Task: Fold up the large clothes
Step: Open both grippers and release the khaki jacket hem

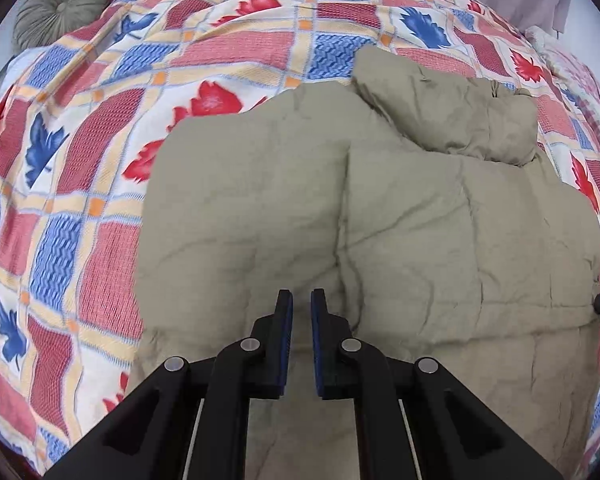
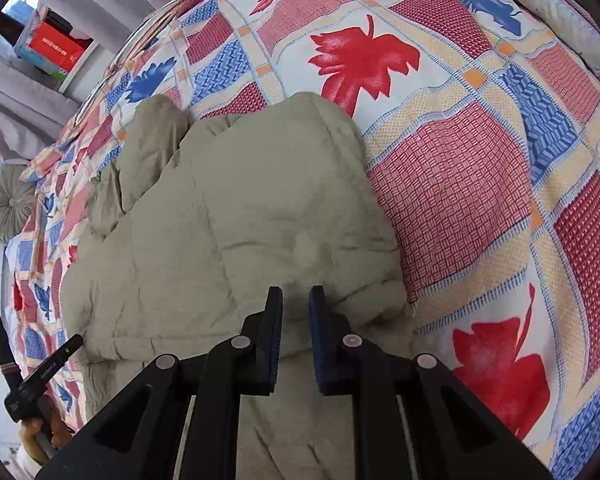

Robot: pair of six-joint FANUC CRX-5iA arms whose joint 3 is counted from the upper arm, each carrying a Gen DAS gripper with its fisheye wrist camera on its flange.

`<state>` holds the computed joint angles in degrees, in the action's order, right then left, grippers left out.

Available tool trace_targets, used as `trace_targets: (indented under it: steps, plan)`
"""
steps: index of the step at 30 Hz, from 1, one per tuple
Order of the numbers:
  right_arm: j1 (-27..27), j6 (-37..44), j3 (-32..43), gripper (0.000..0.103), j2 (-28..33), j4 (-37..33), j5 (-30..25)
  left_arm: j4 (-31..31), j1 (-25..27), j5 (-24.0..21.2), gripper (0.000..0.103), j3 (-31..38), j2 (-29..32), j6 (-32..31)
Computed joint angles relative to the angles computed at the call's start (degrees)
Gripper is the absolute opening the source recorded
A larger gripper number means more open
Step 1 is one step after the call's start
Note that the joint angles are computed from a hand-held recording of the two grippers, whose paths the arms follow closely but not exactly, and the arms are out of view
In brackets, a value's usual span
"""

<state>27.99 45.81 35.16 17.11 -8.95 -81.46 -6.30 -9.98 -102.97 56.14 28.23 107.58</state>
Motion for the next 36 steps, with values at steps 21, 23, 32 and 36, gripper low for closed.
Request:
trace_targets:
  steps: [21, 23, 32, 36]
  plan:
    - [5.0, -3.6, -6.9, 0.064, -7.5, -5.4, -3.5, 5.0, 1.2, -1.0, 0.011, -20.7, -13.9, 0.4]
    - [5.4, -4.3, -7.5, 0.064, -8.1, -5.5, -3.4, 5.7, 1.4, -0.8, 0.075, -22.4, -15.1, 1.3]
    - [7.0, -7.8, -10.9, 0.078, -11.8, -7.2, -3.0, 0.0, -1.4, -0.2, 0.103, -25.4, -17.8, 0.0]
    - [7.9, -9.8, -12.9, 0.086, -14.0, -7.3, -2.0, 0.4, -0.9, 0.4, 0.103, -27.7, -19.2, -0.2]
